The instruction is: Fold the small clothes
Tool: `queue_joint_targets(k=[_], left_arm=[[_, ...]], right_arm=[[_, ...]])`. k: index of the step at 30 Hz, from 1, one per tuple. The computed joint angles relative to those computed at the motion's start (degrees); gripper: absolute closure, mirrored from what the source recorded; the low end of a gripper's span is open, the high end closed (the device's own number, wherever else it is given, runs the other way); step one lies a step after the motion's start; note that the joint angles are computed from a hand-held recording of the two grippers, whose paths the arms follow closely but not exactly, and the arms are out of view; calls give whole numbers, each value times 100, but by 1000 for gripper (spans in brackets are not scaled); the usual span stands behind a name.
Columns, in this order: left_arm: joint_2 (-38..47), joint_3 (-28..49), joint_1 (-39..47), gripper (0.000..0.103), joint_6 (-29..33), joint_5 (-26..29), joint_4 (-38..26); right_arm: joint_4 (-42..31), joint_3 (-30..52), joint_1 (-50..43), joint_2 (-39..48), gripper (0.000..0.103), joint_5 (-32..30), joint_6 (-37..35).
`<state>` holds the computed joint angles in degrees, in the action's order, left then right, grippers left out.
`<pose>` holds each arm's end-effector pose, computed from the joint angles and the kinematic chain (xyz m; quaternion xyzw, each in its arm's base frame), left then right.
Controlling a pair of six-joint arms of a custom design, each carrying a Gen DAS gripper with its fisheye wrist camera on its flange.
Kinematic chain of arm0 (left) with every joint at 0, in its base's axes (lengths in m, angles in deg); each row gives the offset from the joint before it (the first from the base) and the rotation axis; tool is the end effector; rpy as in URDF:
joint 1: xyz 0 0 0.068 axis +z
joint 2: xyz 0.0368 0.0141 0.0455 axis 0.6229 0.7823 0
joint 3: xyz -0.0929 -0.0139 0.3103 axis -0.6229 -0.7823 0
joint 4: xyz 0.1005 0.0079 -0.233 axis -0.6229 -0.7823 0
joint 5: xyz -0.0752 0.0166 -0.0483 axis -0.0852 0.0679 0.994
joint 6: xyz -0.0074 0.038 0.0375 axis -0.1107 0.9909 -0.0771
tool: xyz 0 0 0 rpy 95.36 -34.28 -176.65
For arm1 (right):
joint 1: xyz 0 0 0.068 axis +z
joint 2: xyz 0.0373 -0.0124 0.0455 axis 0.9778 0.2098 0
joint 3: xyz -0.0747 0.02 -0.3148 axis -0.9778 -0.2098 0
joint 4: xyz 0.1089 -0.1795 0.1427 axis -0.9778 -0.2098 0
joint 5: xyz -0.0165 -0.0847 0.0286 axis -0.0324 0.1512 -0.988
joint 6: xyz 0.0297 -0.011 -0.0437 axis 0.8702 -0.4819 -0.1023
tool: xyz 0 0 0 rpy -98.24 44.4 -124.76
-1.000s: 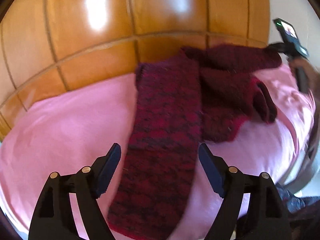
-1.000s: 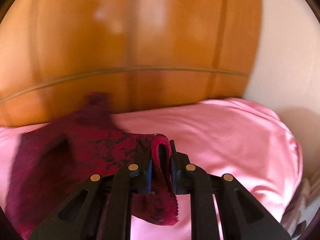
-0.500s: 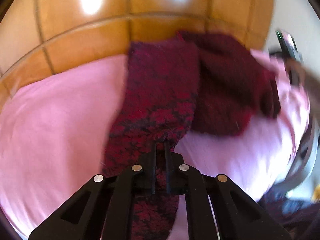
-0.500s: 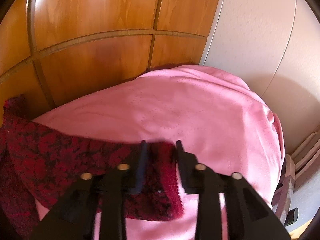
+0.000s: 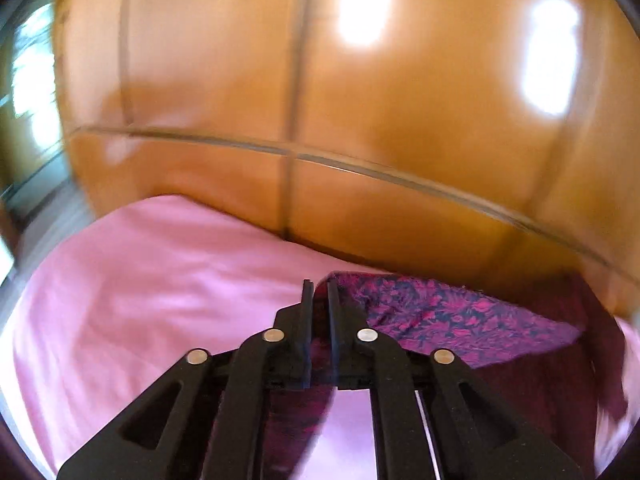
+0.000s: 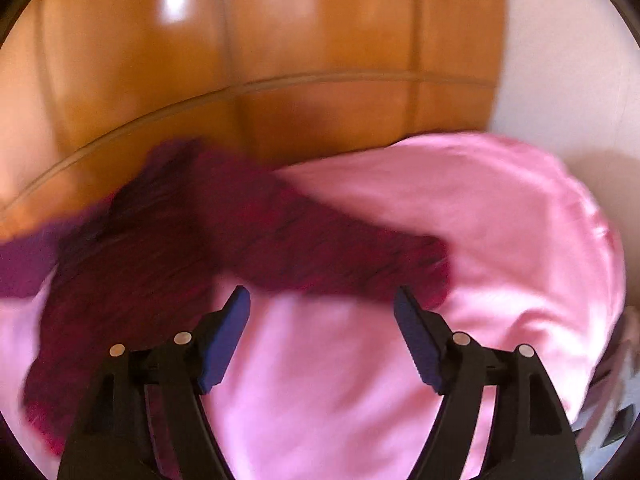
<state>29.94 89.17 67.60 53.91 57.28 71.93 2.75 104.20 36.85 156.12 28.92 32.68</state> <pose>0.3859 0.2060 0.2849 -0.1652 0.8962 0.0147 0.4114 0.1709 -0.1330 0.2562 0.1324 0.9392 0.0056 0.3168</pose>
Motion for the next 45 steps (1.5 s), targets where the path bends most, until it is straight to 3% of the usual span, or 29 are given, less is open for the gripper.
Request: queue_joint_targets(k=[2, 3, 4, 5, 7, 10, 13, 15, 19, 21, 22, 23, 24, 25, 30, 33, 39, 41, 43, 45], left_arm=[[113, 255, 75, 75, -404, -56, -32], [18, 103, 112, 44, -511, 7, 101], [-104, -104, 156, 31, -626, 60, 347], [-383, -598, 244, 31, -673, 349, 729], [-673, -1163, 304, 31, -469, 889, 866], [-1153, -2320, 392, 35, 62, 2150, 760], [-1165, -3328, 217, 36, 792, 3074, 273], [-1095, -3903, -32, 36, 936, 3270, 324], [-611, -4718, -567, 36, 567, 3483, 985], [-662, -5263, -727, 36, 38, 3458, 1875], [-757, -5431, -762, 49, -114, 3416, 2146], [-721, -5358, -804, 71, -115, 3537, 1992], [-678, -5240, -858, 85, -26, 3582, 1715], [-737, -5173, -852, 89, -78, 3531, 1697], [-1586, -4651, -467, 93, 258, 3625, 614], [-1945, -4014, 129, 94, 897, 3846, -606], [-2299, -3399, 1905, 94, 4043, 3910, -3668], [-2304, -3599, 2513, 94, 4949, 3623, -4129], [-2299, -4037, 3047, 94, 5592, 3167, -3983], [-2200, -4604, 2984, 94, 5365, 2822, -3295]], right_arm=[[-638, -14, 126, -111, 30, -428, -81], [-849, -28, 175, -114, 33, -586, -112], [-1029, -76, 279, -135, 37, -703, -82], [-1216, -118, 387, -83, 39, -870, -60], [-1327, -215, 500, -28, 52, -1068, -49], [-1333, -397, 784, 210, 63, -1297, 265], [-1303, -527, 977, 405, 64, -1493, 452], [-1298, -555, 989, 559, 64, -1603, 479], [-1239, -646, 869, 796, 64, -1649, 286], [-993, -677, 1058, 1037, 64, -1572, 454], [-823, -721, 1121, 1150, 64, -1571, 489], [-798, -717, 1170, 1148, 66, -1561, 492], [-761, -706, 1254, 1138, 73, -1509, 528], [-772, -673, 1331, 1106, 78, -1458, 543], [-721, -358, 2210, 519, 89, -915, 879], [-1075, 140, 2243, 75, 91, -990, 882], [-2790, 864, 1528, -842, 92, -1619, -398], [-3387, 781, 1035, -996, 92, -1724, -1136], [-3629, 433, 749, -1090, 91, -1576, -1560], [-3698, 19, 450, -1030, 92, -1371, -1962]])
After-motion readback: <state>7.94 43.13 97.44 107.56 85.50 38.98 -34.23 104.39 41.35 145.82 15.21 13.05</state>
